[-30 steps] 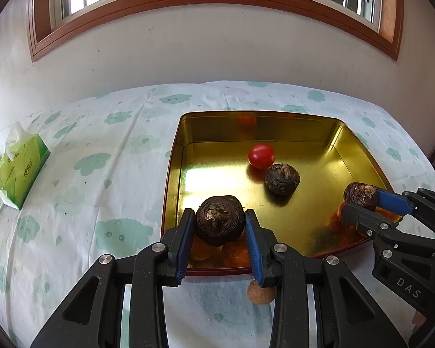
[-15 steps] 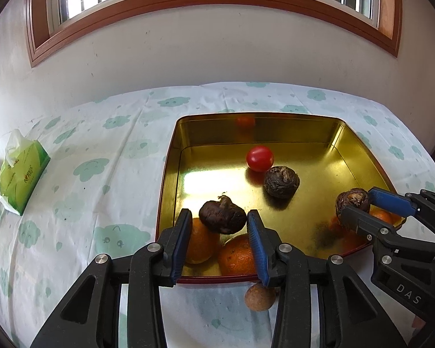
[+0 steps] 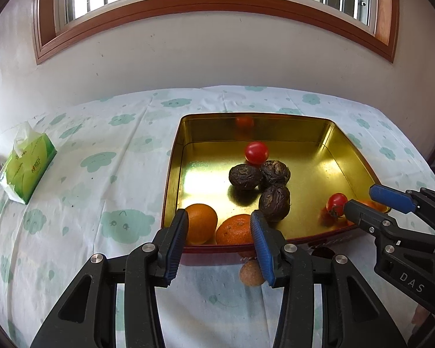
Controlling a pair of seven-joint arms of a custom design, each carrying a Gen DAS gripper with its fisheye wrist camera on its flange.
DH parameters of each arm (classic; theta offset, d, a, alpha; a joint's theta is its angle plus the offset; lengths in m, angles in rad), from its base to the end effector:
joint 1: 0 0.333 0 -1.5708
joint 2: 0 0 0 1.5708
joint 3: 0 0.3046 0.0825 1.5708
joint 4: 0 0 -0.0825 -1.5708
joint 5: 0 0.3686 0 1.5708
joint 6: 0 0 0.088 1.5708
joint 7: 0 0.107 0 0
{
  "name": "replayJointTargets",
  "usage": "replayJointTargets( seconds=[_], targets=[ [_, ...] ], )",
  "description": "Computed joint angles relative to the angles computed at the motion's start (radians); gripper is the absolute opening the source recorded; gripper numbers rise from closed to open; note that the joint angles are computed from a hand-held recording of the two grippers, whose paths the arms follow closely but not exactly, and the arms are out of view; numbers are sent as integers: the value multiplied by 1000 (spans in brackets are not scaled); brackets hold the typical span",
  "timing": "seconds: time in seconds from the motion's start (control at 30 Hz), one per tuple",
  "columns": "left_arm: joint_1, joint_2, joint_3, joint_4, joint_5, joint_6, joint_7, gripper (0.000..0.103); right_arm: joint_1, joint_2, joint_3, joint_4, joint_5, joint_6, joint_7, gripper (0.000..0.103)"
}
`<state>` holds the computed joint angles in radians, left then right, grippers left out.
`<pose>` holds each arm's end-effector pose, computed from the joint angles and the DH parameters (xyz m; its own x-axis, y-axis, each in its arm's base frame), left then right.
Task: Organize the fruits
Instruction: 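Move both open tools back toward the brown fruit and dark cherry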
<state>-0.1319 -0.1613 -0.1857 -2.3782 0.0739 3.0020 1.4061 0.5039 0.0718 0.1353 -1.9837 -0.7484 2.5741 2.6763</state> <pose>0.4863 -0.1687 0.4756 -0.2407 -0.9702 0.0276 -0.6924 0.1517 -0.7053 0.4725 0.3634 0.4794 0.0683 -0.9977 -0.0031 -0.7430 -0.0487 -0.6675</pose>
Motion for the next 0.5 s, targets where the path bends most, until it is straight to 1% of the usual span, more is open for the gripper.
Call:
replayJointTargets(
  seconds=[0.07,0.17,0.23,0.33,0.5],
  targets=[
    [-4,-31,5,-30,-9,12,4,46,4,-20,3,-16,-16,-6,20,43],
    [-34,-75,31,-71,-57,15,44,46,4,-49,16,-44,-21,-12,34,43],
    [-17,-106,18,-99,-47,16,32,46,4,-68,26,-64,-28,-18,49,43],
    [-24,-144,29,-139,-65,10,37,46,1,-97,42,-99,-31,-21,74,43],
    [-9,-207,22,-217,-62,1,20,46,-1,-138,72,-162,-13,-26,95,43]
  ],
)
